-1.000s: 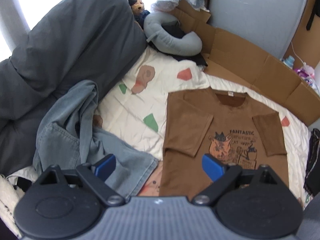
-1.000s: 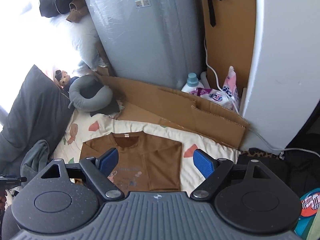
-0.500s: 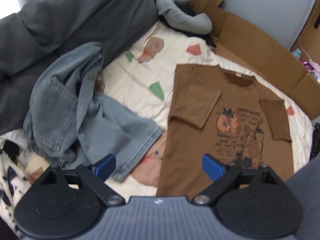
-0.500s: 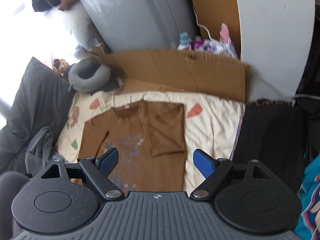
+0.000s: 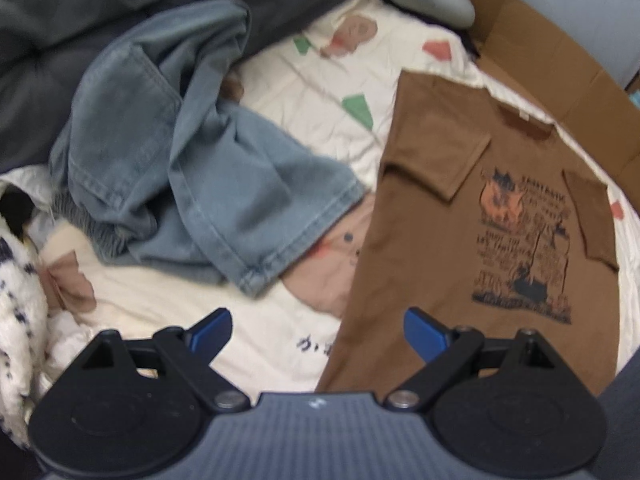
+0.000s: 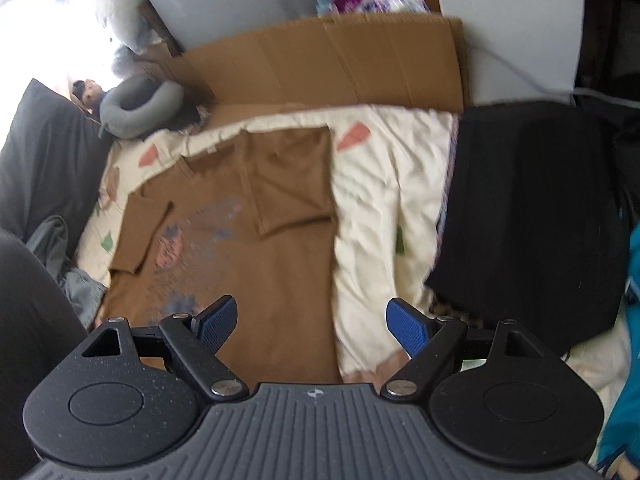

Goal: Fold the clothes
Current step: 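Move both open tools down to the brown shirt's hem edge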

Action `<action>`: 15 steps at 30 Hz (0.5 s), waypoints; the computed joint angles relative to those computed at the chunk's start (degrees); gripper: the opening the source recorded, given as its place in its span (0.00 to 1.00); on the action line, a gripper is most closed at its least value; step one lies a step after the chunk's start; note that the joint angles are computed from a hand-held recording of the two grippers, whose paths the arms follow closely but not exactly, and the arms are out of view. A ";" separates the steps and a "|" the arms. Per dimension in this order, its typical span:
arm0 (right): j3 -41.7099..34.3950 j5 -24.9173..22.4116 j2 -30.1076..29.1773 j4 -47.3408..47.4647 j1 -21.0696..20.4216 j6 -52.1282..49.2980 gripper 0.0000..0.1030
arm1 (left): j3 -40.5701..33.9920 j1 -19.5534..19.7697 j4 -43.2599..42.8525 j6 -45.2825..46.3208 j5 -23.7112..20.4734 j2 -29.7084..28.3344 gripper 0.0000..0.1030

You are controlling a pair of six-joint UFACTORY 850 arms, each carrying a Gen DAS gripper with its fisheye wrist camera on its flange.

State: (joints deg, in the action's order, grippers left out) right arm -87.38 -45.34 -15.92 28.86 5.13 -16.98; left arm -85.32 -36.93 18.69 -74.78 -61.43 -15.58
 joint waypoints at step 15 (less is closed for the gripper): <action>21.51 5.36 7.97 7.80 -3.11 -8.79 0.68 | 8.59 -0.31 -5.04 3.57 5.98 2.97 0.88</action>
State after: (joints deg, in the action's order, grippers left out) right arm -65.87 -39.98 -7.95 36.66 2.02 -25.77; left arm -76.73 -37.25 13.65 -71.21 -55.45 -12.61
